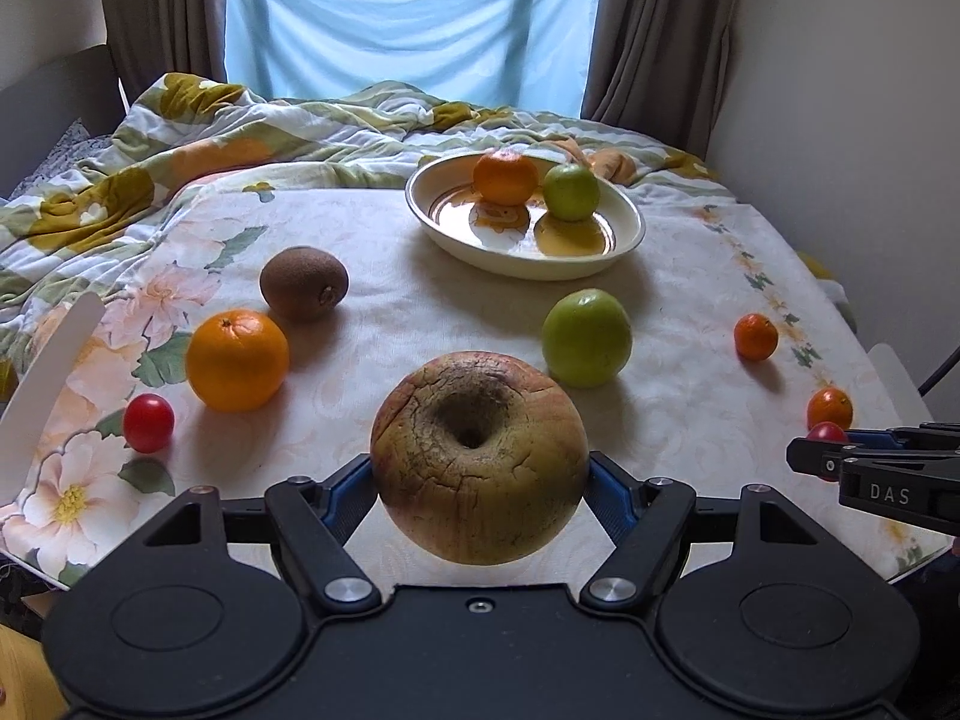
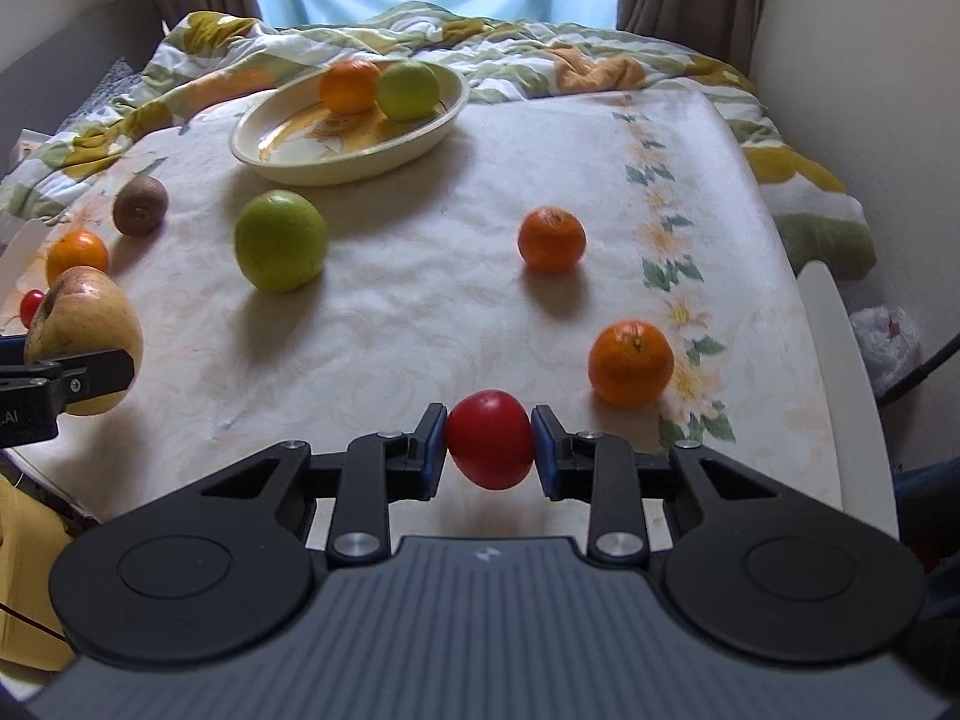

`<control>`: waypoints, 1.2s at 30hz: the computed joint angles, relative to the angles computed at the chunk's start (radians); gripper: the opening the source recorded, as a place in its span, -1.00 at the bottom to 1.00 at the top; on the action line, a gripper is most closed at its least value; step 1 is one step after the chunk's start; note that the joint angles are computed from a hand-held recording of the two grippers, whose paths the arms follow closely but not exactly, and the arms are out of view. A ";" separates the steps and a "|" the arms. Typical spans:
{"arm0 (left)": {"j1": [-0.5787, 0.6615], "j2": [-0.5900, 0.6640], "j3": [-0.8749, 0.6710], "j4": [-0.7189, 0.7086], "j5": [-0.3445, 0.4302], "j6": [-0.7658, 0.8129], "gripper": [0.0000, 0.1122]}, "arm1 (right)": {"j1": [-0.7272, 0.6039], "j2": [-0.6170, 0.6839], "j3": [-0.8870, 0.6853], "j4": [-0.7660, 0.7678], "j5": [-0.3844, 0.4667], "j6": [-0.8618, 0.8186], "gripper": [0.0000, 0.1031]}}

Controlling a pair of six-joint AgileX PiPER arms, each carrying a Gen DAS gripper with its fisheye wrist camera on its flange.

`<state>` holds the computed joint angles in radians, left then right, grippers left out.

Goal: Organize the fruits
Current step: 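Carry the wrinkled apple into the bowl and open the left tool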

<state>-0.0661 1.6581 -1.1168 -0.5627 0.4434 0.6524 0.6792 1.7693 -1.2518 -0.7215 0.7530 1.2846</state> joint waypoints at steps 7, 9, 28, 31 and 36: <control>-0.010 -0.040 -0.045 0.105 0.035 -0.163 0.38 | -0.015 -0.032 -0.055 0.043 0.029 -0.105 -0.12; -0.012 -0.042 -0.067 0.130 0.045 -0.205 0.38 | -0.018 -0.037 -0.074 0.055 0.040 -0.132 -0.12; 0.024 0.176 -0.566 0.194 0.223 -0.286 0.38 | -0.120 0.090 -0.468 0.189 0.138 -0.440 -0.12; 0.026 0.252 -0.688 0.196 0.269 -0.288 0.38 | -0.140 0.156 -0.583 0.207 0.163 -0.483 -0.12; 0.026 0.425 -0.959 0.209 0.391 -0.303 0.38 | -0.174 0.293 -0.817 0.260 0.229 -0.560 -0.12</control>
<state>-0.0399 2.0827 -2.0761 -0.3534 0.8342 0.3494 0.5050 2.0624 -2.0683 -0.4618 0.9822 0.7250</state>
